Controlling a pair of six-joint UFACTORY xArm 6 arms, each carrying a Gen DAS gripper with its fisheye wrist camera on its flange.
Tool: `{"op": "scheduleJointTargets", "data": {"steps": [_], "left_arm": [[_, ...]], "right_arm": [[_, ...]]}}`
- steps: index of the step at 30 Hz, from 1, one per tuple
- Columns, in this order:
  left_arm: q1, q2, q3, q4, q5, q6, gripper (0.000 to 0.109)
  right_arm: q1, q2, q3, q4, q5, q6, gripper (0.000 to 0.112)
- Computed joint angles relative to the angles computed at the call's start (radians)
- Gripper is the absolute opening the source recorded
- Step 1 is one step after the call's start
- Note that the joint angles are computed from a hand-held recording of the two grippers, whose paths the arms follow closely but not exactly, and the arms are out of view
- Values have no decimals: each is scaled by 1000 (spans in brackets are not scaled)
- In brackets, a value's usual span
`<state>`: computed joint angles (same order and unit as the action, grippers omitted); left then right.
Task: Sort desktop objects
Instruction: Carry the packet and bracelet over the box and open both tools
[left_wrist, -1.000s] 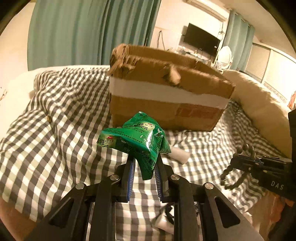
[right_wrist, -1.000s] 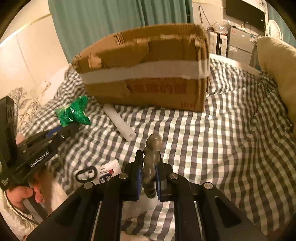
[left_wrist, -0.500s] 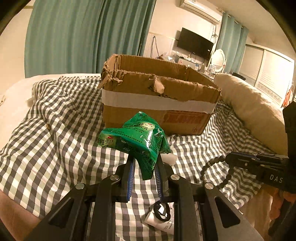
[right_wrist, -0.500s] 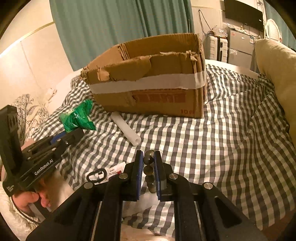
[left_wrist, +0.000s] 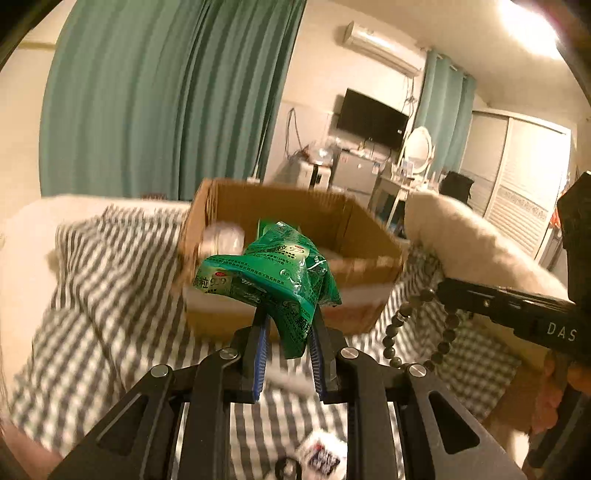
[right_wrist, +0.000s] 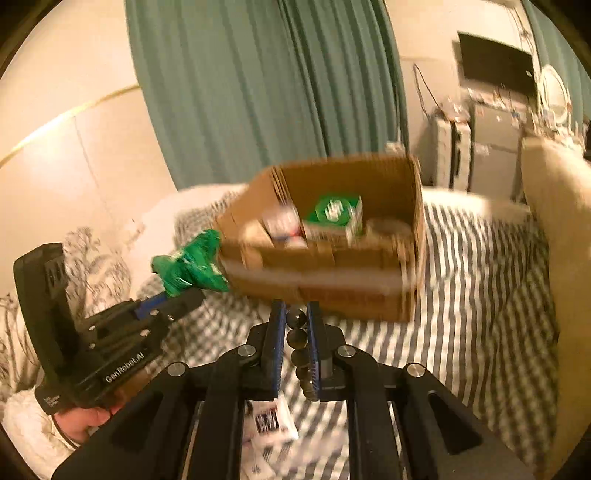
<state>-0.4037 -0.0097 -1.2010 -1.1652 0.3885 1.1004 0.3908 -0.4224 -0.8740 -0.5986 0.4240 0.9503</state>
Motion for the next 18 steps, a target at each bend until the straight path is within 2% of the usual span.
{"op": "scheduleJointTargets", "data": {"steps": [4,8,13,18], "left_arm": [[6,85,-158,68,46,-88,20],[3,228,-362,210,74,-235,20],[1,424,-605,375,135,-402,20],[-4,588,-788,440,199,-482,21]], "right_arm": [[-37,53,-105,5,-26,-65,11],[-91,135,-218,49,-54,-149,11],[-154,263,-327,169,-78,-264,11],[-202,366,-366,289,-108,-364,11]]}}
